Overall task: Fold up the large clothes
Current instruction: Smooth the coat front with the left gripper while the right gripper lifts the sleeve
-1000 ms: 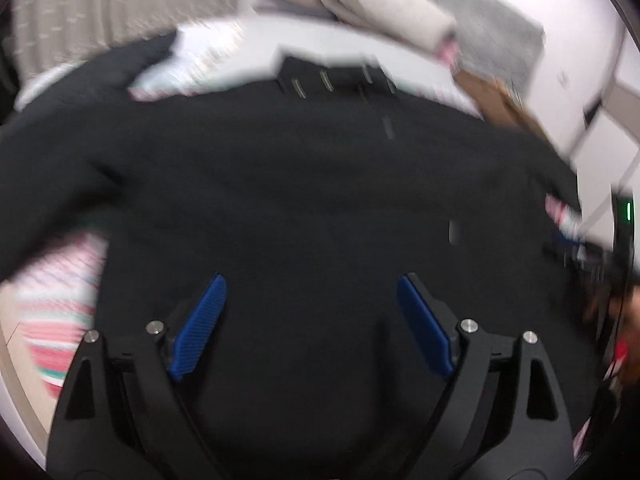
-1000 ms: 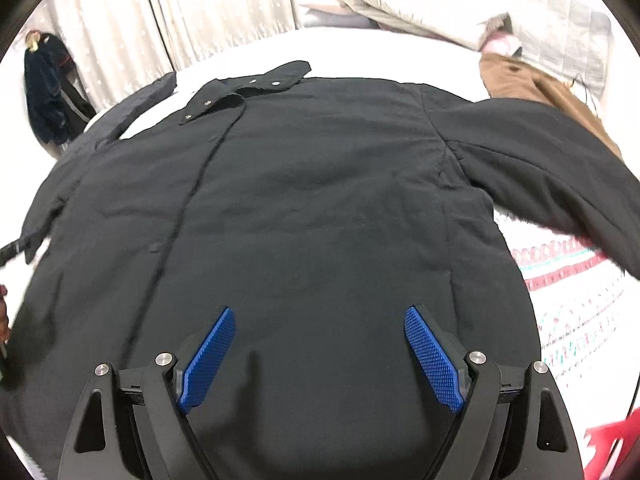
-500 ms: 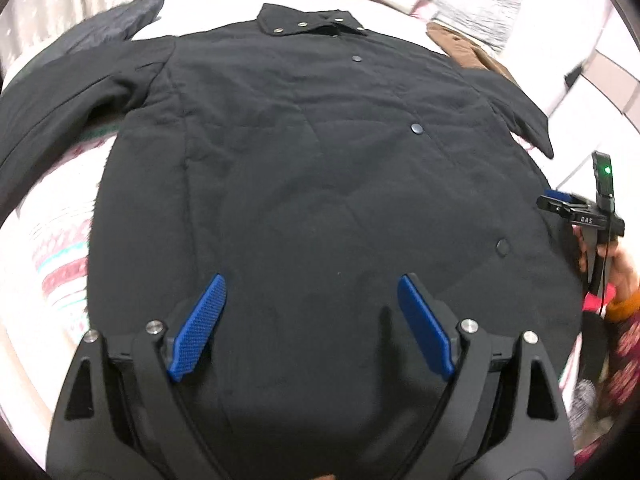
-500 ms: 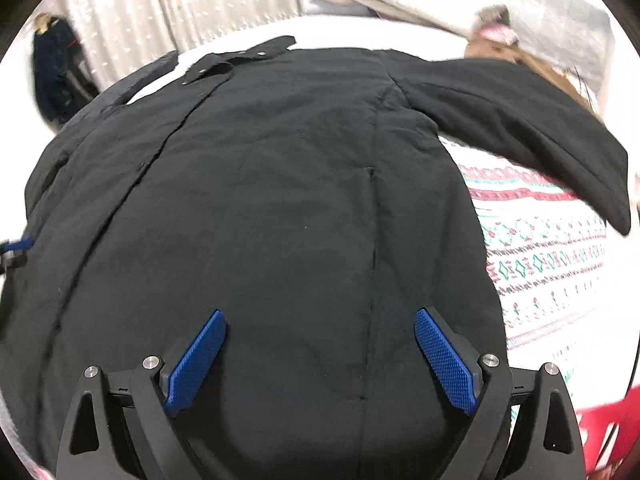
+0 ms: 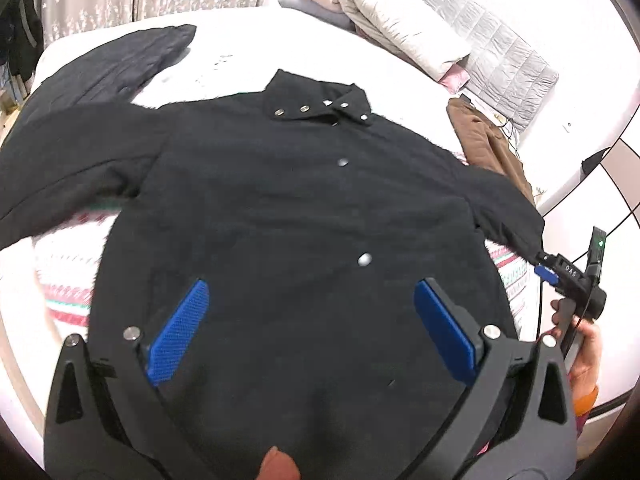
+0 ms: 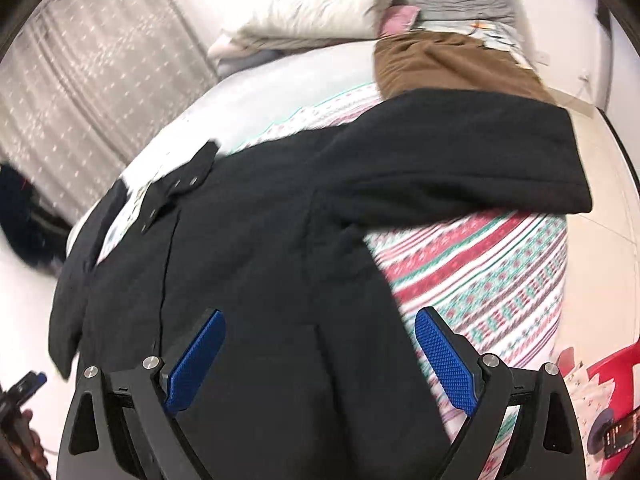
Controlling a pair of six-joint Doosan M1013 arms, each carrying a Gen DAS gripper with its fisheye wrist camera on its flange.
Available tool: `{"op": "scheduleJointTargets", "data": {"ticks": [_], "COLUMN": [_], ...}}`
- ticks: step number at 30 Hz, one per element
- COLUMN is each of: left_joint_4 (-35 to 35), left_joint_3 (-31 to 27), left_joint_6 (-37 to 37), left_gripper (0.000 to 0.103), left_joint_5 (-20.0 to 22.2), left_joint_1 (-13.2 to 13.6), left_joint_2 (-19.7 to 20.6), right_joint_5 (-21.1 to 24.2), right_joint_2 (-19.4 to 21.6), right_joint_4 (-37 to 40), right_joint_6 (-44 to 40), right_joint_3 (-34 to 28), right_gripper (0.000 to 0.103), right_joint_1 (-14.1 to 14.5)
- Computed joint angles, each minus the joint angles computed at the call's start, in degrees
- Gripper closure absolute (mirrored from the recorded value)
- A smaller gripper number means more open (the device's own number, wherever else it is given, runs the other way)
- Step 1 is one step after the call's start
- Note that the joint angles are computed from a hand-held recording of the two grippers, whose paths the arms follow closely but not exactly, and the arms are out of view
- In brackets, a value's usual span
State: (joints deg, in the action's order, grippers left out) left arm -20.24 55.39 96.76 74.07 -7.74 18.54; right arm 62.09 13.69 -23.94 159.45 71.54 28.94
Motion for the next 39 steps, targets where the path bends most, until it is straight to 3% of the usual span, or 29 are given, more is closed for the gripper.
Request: {"op": "scheduleJointTargets", "data": {"ticks": [9, 13, 15, 17, 19, 21, 29, 35, 38, 39], "left_joint_4": [5.0, 6.1, 7.5, 10.2, 13.7, 15.5, 14.0, 13.9, 14.0, 13.8], "left_joint_3": [-1.4, 2.0, 4.0, 4.5, 6.1, 6.5, 5.3, 4.8, 5.5, 5.8], "left_joint_6": [-4.3, -3.6, -3.2, -2.3, -1.2, -0.9, 1.5, 0.7, 1.2, 1.5], "left_gripper": [0.001, 0.001, 0.001, 0.001, 0.000, 0.000, 0.000, 0.001, 0.001, 0.001], "left_joint_5": [-5.2, -8.3, -8.5, -6.1, -8.9, -9.0, -7.1, -7.7, -10.7, -11.9], "left_joint_1": [-5.8, -6.8, -7.3, -7.9, -9.0, -9.5, -9.0, -8.7, -8.6, -8.5], "left_joint_2": [3.9, 4.6, 5.0, 5.8, 4.9, 4.8, 5.4, 5.2, 4.2, 3.9], "right_joint_5": [-1.2, -4.9, -6.6, -8.3, -10.0, -12.1, -22.9, -25.4, -24.7, -24.3], "right_joint_2": [-0.9, -2.2, -2.9, -3.6, -4.4, -5.2, -7.8, -8.3, -7.9, -7.7], "right_joint_4": [1.8, 3.0, 1.6, 0.2, -0.8, -1.1, -9.5, -16.3, -17.4, -17.4], "right_joint_6": [3.7, 6.5, 9.1, 12.4, 16.0, 21.0, 32.2, 38.8, 38.7, 38.3], "right_joint_3": [3.7, 6.8, 8.4, 10.6, 12.5, 14.7, 21.4, 23.2, 22.8, 22.6], "right_gripper": [0.006, 0.006, 0.006, 0.006, 0.006, 0.006, 0.006, 0.007, 0.019, 0.034], "right_joint_1": [-4.6, -6.9, -7.5, -8.3, -8.8, -9.6, -11.1, -11.6, -12.0, -12.2]}}
